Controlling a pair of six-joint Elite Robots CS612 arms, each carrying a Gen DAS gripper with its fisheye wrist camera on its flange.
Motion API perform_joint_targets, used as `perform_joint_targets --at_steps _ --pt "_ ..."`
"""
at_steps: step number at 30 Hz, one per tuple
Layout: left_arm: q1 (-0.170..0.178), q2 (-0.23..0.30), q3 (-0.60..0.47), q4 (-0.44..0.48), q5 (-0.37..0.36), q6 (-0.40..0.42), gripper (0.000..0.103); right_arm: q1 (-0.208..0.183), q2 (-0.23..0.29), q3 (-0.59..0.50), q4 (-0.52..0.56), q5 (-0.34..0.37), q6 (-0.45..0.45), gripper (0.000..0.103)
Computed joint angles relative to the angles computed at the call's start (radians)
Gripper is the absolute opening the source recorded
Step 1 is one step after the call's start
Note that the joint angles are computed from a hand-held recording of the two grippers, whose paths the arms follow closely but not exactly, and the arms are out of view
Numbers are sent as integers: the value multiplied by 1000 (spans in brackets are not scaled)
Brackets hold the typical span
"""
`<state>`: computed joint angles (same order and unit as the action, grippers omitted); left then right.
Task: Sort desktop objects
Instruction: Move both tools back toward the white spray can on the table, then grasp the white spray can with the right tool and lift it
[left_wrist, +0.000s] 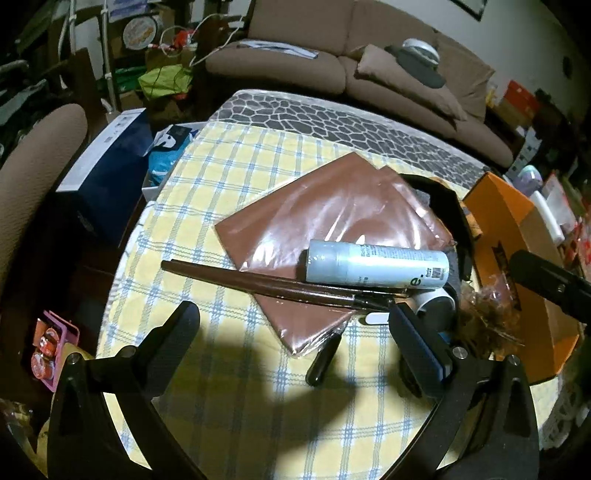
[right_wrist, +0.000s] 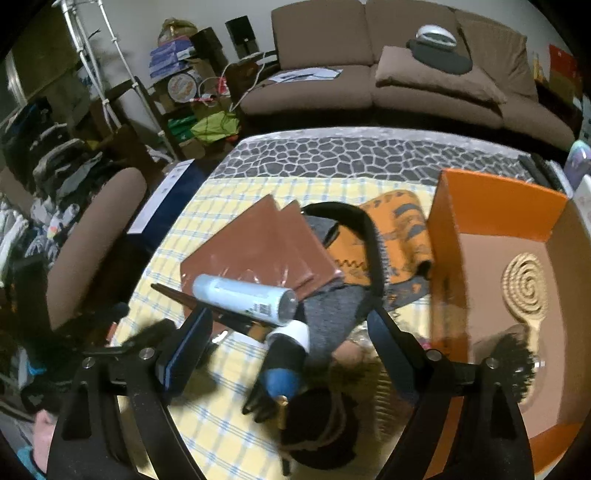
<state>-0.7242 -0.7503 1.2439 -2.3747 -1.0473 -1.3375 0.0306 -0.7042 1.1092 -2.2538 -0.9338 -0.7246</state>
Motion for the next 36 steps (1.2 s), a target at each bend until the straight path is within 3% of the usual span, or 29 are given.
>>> perform_joint_targets --at_steps 9,12,14,16,23,27,33,36 --pt "18 16 13 -116 -66 6 103 4 39 -56 97 38 57 85" --pt "29 15 46 -210 -131 -40 103 3 61 -80 116 77 87 76" --pt "35 15 62 -254 -159 -65 103 5 75 -97 133 94 109 63" --pt "39 14 77 -285 -172 -81 103 6 90 -116 164 113 128 62" --pt "40 4 126 -400 -130 -102 103 13 112 -141 206 114 152 62" --pt "45 10 136 -478 -103 -63 102 16 109 -133 199 108 145 62" --pt "56 30 103 -473 -98 9 101 15 110 -136 213 118 139 62" --pt "62 47 84 -489 -129 30 98 18 114 -146 240 110 125 43"
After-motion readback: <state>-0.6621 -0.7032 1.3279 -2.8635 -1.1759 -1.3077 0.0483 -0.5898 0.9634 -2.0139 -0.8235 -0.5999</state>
